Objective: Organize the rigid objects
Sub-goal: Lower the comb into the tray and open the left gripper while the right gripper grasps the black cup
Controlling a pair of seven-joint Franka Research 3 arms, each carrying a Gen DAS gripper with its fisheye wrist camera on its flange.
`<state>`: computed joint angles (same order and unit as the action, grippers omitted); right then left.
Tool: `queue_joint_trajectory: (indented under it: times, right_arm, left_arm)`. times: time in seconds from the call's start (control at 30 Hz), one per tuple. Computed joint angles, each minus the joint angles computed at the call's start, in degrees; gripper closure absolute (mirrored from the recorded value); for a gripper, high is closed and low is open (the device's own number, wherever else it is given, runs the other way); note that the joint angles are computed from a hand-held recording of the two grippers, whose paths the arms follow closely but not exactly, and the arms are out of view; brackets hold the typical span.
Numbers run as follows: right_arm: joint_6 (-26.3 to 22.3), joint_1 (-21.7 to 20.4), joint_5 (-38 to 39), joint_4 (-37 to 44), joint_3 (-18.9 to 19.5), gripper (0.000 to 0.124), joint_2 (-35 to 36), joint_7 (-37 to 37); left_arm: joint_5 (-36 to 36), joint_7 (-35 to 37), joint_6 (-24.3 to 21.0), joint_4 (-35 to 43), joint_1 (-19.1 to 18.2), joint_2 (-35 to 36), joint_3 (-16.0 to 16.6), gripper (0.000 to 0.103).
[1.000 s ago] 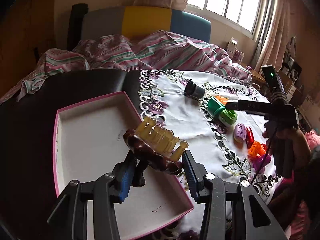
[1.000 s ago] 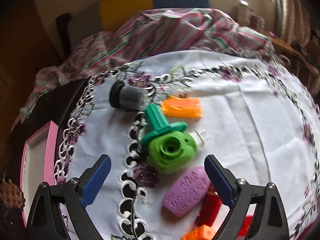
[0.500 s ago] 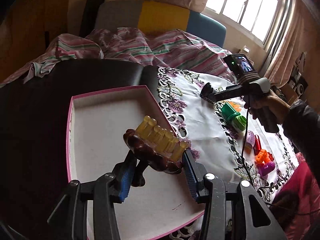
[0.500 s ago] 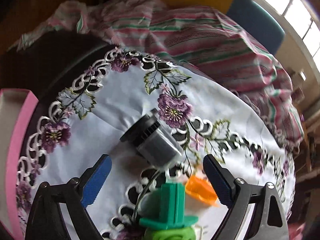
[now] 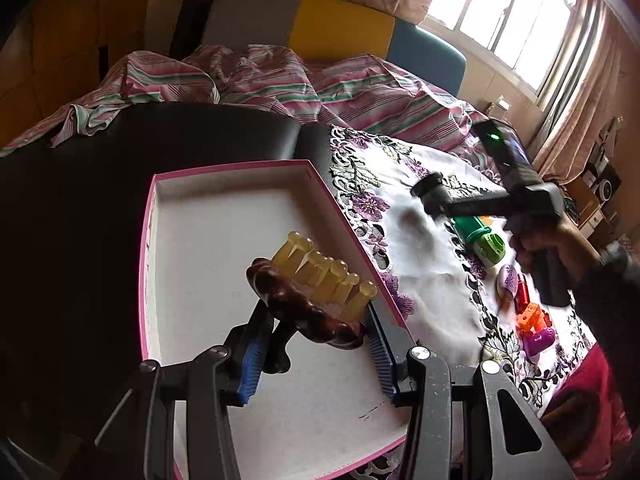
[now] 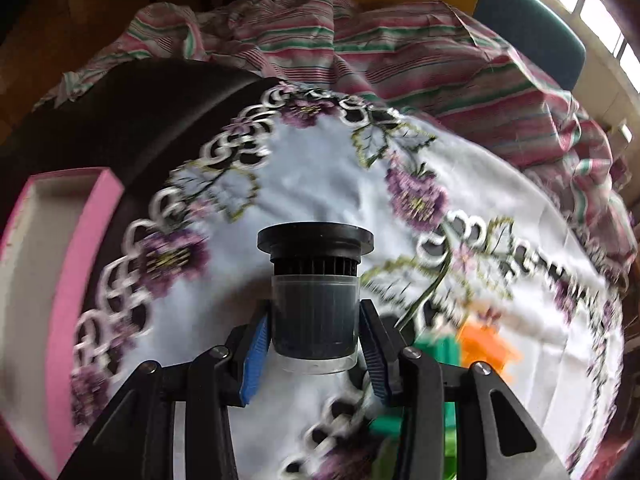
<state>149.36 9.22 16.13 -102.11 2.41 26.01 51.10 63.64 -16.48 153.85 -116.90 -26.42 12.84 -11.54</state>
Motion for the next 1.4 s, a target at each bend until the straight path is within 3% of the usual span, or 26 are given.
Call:
queue_joint_trajectory:
  times: [0.17,0.4,0.77,1.03,1.23,1.4]
  right_arm:
    - [-0.11,-2.82,8.37,-11.39,2.95,0.081,-8.36,-6.38]
    - [7.16,-2.79,17.15,-19.26,3.26,0.081,-10.94,-11.58]
    - [10.23,-0.59,13.63,-19.75,2.13,0.081,-10.25,-10.98]
    - [10.83,-0.44,11.77,-19.9,2.03,0.082,-10.31,-10.04]
    - [10.63,-0.79,11.7,-20.03,2.26,0.082,-10.44,-10.16]
    - [10.41,-0.95,11.96,-20.12,2.32,0.082,-10.55,-10.38]
  left_arm:
    - [0.66,-1.38,-0.65,-1.26,-0.3,-0.95,-0.26,0.056]
    - [0.33,-3.21,-2.8,-3.79,-0.37,-3.09,-1.32,0.056]
    - [-1.63,-5.94,-5.76,-7.17,0.24,-5.48,-3.15,0.056]
    - [-2.68,-2.85,-8.52,-6.4,0.97,-5.29,-3.08,0.056]
    - [-2.42,-1.1,-3.57,-4.67,3.69,-3.3,-0.89,0.056]
    - [-4.41,3.86,-2.96,-1.14,5.23,0.03,0.66,0.056]
